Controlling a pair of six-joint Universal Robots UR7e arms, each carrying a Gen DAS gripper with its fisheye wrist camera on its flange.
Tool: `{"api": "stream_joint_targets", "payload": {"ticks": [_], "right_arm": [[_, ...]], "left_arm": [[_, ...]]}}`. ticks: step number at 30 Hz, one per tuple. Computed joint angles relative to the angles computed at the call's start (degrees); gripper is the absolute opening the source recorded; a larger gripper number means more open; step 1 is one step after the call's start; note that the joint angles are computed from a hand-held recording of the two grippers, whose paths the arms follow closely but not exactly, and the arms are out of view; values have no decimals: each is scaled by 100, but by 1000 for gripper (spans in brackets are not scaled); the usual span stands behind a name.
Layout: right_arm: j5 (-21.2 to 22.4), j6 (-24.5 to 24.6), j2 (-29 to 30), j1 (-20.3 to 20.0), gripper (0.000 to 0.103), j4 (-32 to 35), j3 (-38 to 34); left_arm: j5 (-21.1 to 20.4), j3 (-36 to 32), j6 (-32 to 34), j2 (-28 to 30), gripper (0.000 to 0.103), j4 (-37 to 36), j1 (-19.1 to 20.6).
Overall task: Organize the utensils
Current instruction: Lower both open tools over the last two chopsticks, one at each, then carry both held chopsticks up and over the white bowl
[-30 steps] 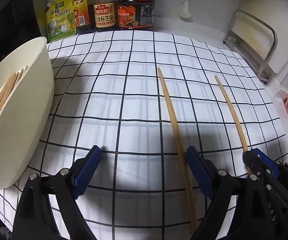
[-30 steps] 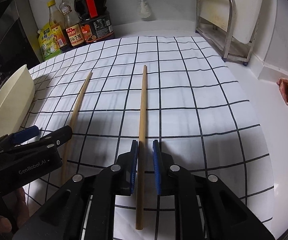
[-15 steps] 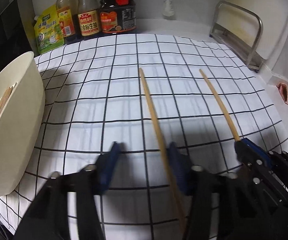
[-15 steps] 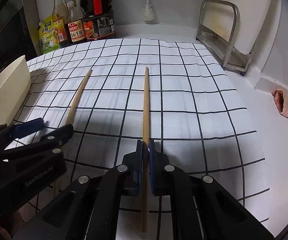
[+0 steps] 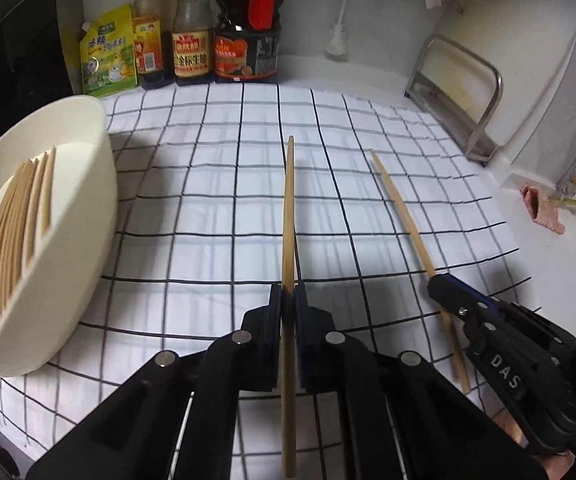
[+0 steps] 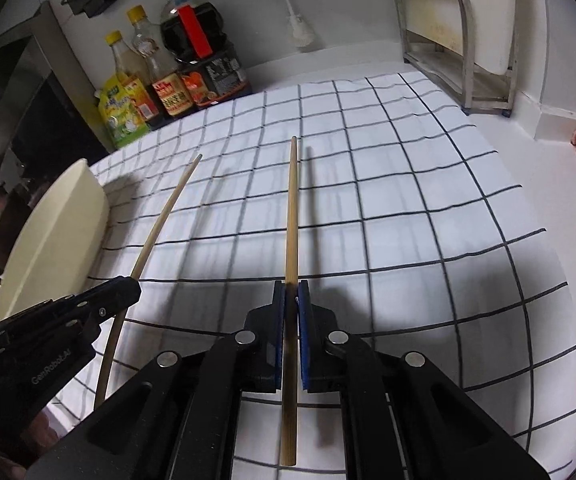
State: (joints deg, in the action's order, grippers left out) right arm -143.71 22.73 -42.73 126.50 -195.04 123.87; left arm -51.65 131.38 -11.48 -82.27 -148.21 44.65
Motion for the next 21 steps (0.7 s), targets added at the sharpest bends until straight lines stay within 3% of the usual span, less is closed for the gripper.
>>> {"api": "stream_joint_targets", "payload": {"ticks": [5,10,14,21], "right_arm": [[253,-51,136,266,6,-151,-295],[478,-398,531,505,6,186,-1169],[858,-752,912,591,6,381,-1924],[1351,-1098,1846,644,6,1292,-3449]], "left_arm": [[154,-81,129,-514,7,237,-41],[470,-338,425,-1005,7,359,52],[605,-583,697,-1330,7,336,344],[876,-1007,1219,-1473,7,335,1048]]}}
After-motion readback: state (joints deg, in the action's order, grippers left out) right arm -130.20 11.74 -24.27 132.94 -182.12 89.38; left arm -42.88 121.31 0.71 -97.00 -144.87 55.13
